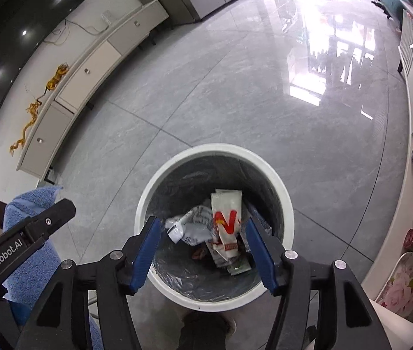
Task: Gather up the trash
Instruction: 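Move both open tools back over the purple and clear bags on the rug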
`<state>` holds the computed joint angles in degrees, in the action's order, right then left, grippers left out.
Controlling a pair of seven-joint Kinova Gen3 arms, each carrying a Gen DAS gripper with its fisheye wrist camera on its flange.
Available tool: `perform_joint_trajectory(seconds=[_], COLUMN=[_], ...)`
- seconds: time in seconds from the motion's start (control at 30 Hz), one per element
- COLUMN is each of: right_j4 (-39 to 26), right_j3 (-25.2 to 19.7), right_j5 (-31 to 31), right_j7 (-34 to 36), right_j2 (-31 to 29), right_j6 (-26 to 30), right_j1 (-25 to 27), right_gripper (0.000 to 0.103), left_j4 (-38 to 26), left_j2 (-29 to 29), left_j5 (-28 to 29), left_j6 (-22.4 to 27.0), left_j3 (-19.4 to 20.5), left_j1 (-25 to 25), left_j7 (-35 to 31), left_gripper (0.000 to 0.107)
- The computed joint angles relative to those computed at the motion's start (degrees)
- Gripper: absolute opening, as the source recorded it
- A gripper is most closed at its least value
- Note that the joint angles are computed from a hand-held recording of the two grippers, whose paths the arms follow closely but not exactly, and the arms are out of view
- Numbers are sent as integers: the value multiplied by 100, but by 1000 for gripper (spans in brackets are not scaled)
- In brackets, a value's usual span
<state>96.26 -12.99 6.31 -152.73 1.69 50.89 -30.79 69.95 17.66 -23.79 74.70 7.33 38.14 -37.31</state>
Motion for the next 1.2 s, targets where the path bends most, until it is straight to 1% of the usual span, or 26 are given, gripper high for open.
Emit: perform_joint_trajectory(seconds=[0.07, 0.13, 0.2, 0.37, 0.53, 0.67, 0.8, 0.9, 0.97, 1.07, 1.2], right_j4=[8, 12, -64, -247, -467, -698, -928, -1060, -1147, -1301, -1532], right_j3=[-40, -137, -285, -615, -995, -1370, -1692, -1836, -1921, -2073, -2235], right_j5=[244, 586, 951, 1525, 1941, 2349, 2752, 2969, 3082, 3318, 3728], right_j7=[-276, -639, -952, -1357, -1463, -1590, -1652, -1630, -1627, -1654, -1771], right_j2=[-139, -318, -455, -783, -989, -1042, -1053, -1047, -1031, -965, -809], right_j6=[15, 35, 121, 247, 428, 608, 752, 751, 766, 838, 992], right_j1=[-52, -91, -117, -96, -56, -128, -277, -408, -483, -620, -949], right_gripper=[58, 58, 58, 59, 61, 62, 65, 66, 66, 66, 66], left_j4=[87, 113, 97, 237, 438, 677, 997, 1142, 1236, 1230, 1071], left_j2=[-188, -357, -511, -1006, -1515, -2021, -2675, -3152, -3514, -3980, -4471], left_j5=[-103, -295, -612, -1317, -1782, -2051, -2256, -2313, -2289, -2288, -2225], left_j6=[13, 143, 396, 1007, 1589, 1944, 2169, 2398, 2497, 2884, 3441], left_j3=[-30, -21, 37, 296, 734, 1132, 1555, 1818, 1911, 2110, 2298], left_j1=[48, 101, 222, 369, 345, 227, 76, -80, -187, -400, -744], left_j7=[203, 388, 602, 1058, 1473, 1734, 1994, 2026, 1969, 1758, 1396], left_gripper=[47, 47, 47, 47, 47, 51, 51, 51, 51, 51, 51])
